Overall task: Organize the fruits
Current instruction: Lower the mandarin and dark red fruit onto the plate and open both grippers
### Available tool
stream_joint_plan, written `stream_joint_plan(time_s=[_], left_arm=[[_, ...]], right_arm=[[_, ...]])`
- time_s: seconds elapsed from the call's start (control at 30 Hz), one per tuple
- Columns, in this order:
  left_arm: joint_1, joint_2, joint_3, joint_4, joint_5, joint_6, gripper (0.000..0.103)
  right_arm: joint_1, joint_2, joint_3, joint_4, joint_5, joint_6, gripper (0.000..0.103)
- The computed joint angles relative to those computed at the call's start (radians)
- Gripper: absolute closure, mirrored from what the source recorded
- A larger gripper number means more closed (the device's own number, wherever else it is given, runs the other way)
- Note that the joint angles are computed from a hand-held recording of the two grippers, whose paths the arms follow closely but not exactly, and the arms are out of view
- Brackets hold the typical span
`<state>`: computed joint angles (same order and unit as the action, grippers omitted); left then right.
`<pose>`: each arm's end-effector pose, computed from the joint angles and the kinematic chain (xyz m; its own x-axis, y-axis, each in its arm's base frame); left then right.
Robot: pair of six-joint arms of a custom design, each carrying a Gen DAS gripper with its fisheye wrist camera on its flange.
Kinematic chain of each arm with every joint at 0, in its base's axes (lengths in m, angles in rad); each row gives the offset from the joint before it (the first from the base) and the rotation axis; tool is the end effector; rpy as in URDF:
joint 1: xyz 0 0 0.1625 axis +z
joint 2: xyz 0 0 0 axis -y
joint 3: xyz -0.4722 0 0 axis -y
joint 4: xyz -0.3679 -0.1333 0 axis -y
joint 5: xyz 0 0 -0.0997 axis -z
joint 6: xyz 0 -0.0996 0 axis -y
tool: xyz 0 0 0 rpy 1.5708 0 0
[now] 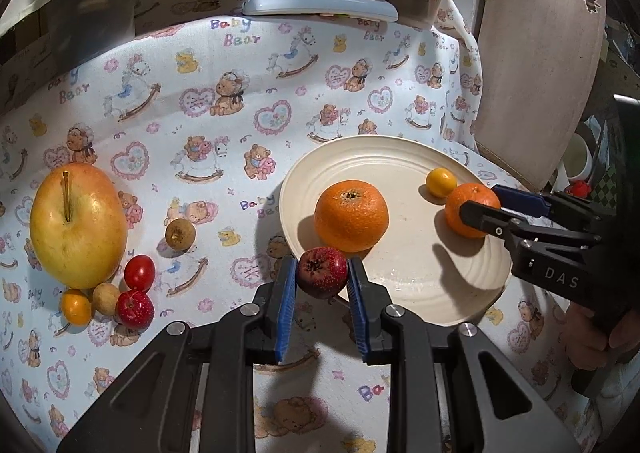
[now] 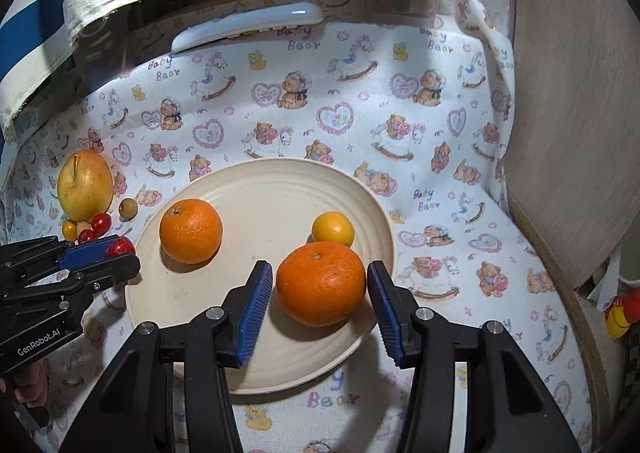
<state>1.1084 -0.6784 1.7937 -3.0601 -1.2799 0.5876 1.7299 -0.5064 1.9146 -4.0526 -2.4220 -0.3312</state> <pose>-0.1483 -0.6604 0.0760 -0.5223 0.7395 -0.4247 0.8468 0.5085 -0.1561 0.1492 -0.5612 0.0848 -0.6899 0.3653 0.6250 -0.3171 0.6236 -0.7145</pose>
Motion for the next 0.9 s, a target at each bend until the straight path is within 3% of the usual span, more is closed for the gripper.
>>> stream_joint_plan(time_s=[0.1,0.6,0.9], left_arm=[[-0.001,0.002,0.004,-0.011,0.001,0.005,0.079],[0.003,0.000,0.016,-0.035,-0.021,0.015,0.078],[0.004,0.001,0.020,-0.043,-0.024,0.028,0.071]], right_arm=[[0.000,-0.004,0.009,-0.035,0.013,-0.016,0.041],[0.003,-0.015,0.031,-0.058,0.039,-0.008,0.041],[0.002,-0.015,0.031,-0.056,0.040,-0.009,0.040]])
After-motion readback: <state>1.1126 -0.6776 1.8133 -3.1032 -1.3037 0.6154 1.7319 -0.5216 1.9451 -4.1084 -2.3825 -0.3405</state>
